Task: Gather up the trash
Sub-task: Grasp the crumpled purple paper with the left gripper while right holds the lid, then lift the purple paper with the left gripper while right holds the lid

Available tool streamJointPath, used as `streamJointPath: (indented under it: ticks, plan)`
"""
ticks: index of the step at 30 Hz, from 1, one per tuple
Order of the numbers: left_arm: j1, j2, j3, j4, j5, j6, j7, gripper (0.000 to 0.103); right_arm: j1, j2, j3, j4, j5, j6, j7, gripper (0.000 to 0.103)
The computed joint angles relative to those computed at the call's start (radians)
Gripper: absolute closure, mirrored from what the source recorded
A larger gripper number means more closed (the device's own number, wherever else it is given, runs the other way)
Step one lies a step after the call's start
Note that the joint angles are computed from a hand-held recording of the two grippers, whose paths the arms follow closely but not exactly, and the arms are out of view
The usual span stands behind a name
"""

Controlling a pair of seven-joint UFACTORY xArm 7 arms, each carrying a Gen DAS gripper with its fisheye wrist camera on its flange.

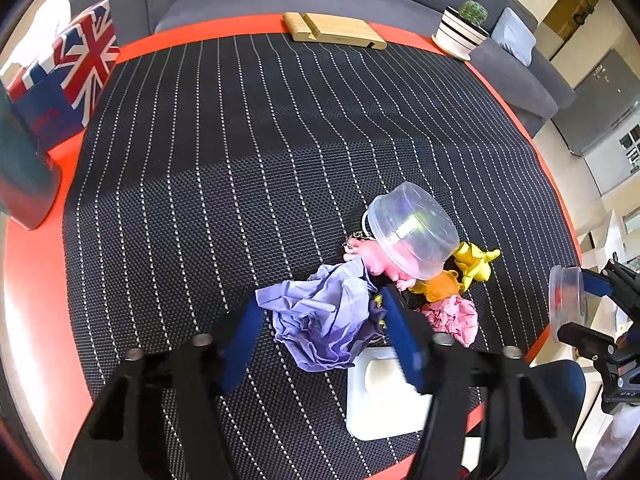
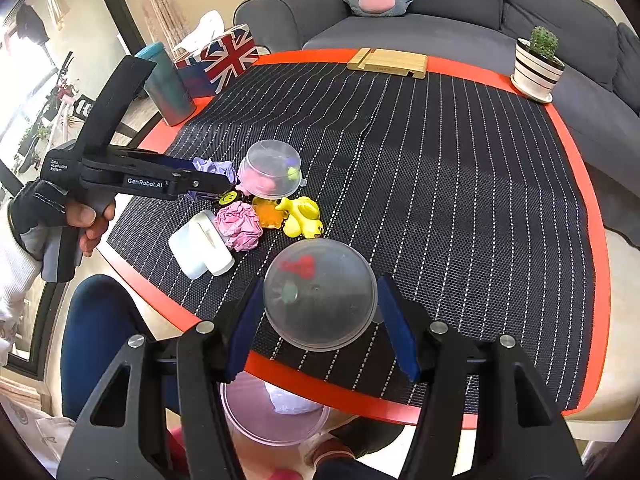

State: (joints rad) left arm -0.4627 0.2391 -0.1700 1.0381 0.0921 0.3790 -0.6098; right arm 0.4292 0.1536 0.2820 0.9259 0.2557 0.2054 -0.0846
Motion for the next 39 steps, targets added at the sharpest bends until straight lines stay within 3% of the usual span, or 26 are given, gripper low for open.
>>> streamJointPath:
  ticks: [7,14,20,27,39]
  plan:
    - [-0.017,-0.034,0.025,-0.035,0.071,-0.046,-0.053,0.061,0.009,-0.009,-0.011,-0.011,-0.024,-0.022,0.032,0.045]
    - [-0.043,-0.137,0.055,-0.121,0.292,-0.107,-0.231,0.062,0.033,-0.035,-0.031,-0.044,-0.092,-0.060,0.117,0.045]
    - [-0.009,-0.206,0.017,-0.174,0.422,-0.137,-0.340,0.062,0.039,-0.067,-0.026,-0.078,-0.119,-0.082,0.163,0.045]
    - [0.038,-0.237,-0.018,-0.205,0.441,-0.166,-0.371,0.062,0.047,-0.081,-0.023,-0.100,-0.125,-0.084,0.183,0.045]
    - [0.074,-0.243,-0.024,-0.235,0.423,-0.235,-0.402,0.059,0.048,-0.082,-0.025,-0.101,-0.142,-0.081,0.195,0.045]
